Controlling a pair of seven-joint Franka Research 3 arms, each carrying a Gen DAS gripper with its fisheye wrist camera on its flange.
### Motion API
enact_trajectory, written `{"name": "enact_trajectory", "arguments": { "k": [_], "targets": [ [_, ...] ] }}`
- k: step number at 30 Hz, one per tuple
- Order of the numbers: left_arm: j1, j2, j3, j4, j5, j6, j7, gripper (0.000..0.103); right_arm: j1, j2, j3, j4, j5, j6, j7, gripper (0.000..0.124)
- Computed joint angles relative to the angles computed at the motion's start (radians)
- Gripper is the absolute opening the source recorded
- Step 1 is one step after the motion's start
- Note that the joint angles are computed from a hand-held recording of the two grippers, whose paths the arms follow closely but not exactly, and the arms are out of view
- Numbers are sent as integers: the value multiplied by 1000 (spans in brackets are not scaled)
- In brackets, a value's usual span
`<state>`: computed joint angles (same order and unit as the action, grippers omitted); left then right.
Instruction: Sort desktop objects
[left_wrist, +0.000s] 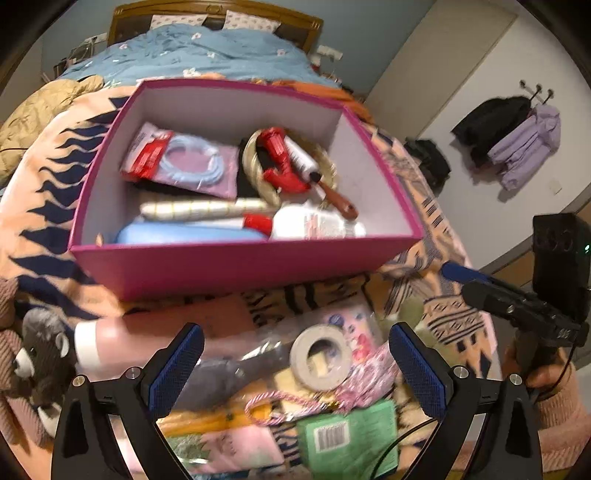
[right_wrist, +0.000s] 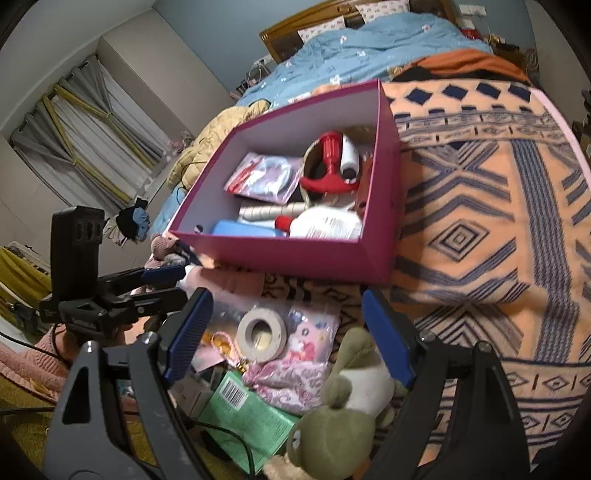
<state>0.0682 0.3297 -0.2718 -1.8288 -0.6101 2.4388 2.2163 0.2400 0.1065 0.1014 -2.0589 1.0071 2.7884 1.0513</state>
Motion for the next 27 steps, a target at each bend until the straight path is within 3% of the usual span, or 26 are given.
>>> {"name": "enact_trajectory", "arguments": {
  "k": [3, 9, 15, 21, 23, 27],
  "targets": [
    [-12, -1, 14, -10, 46, -16, -43, 102, -3, 6, 4, -1, 42, -35, -6, 84],
    [-17, 7, 17, -24, 90, -40, -85, 100, 16, 44, 9, 20, -57, -90, 41, 83],
    [-37, 11, 28, -40, 165, -25, -139, 96, 41, 105, 6, 83, -253, -124, 145, 63],
    [-37, 13, 17, -51, 203, -29, -150, 86, 44, 157, -2, 142, -399, -170, 246, 50],
    [-42, 19, 17, -46, 218, -38, -160, 77, 34, 176, 6, 166, -402, -198, 251, 41],
    [-36, 35, 10, -25, 212, -62, -163, 68, 34, 205, 5, 201, -448, -233, 282, 38]
  ]
}}
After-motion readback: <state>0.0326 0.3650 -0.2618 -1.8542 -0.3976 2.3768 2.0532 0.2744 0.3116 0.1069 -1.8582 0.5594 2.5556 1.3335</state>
